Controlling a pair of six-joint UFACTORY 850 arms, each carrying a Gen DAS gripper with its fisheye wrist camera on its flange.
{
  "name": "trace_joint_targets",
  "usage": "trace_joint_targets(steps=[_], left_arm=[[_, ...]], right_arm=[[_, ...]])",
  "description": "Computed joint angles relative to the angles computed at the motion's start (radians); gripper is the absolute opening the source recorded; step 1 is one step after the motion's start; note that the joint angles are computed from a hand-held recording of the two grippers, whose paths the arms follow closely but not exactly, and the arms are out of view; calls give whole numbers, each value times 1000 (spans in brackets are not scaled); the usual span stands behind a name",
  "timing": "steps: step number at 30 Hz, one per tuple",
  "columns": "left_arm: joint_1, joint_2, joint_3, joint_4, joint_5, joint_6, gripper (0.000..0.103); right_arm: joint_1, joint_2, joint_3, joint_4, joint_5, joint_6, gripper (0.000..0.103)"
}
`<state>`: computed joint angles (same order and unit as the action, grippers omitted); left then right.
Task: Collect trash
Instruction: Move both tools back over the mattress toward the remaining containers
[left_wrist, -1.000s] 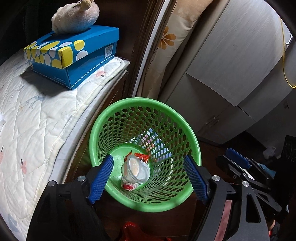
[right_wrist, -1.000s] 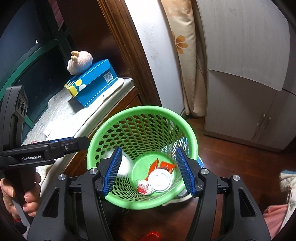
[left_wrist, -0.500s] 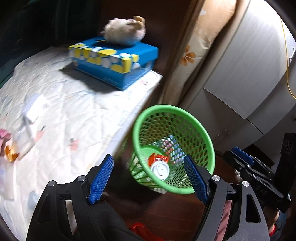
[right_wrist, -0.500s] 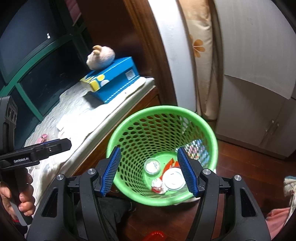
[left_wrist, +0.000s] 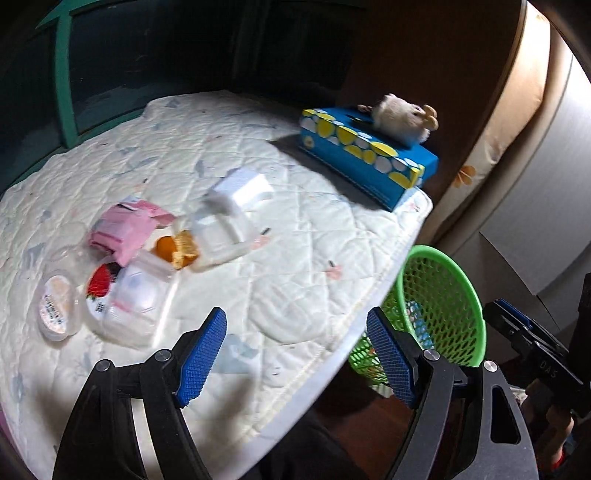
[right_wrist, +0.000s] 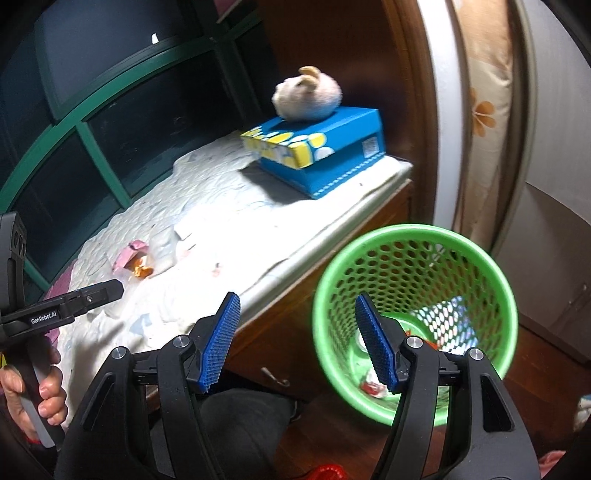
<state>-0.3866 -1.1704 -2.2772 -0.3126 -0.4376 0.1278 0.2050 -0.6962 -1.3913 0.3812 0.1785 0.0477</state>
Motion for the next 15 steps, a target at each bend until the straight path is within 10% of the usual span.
trace_joint_targets(steps=[15], left_arm=[[132, 72, 154, 419, 80, -538, 78]], right_arm=[[63, -104, -186, -374, -93, 306, 65]])
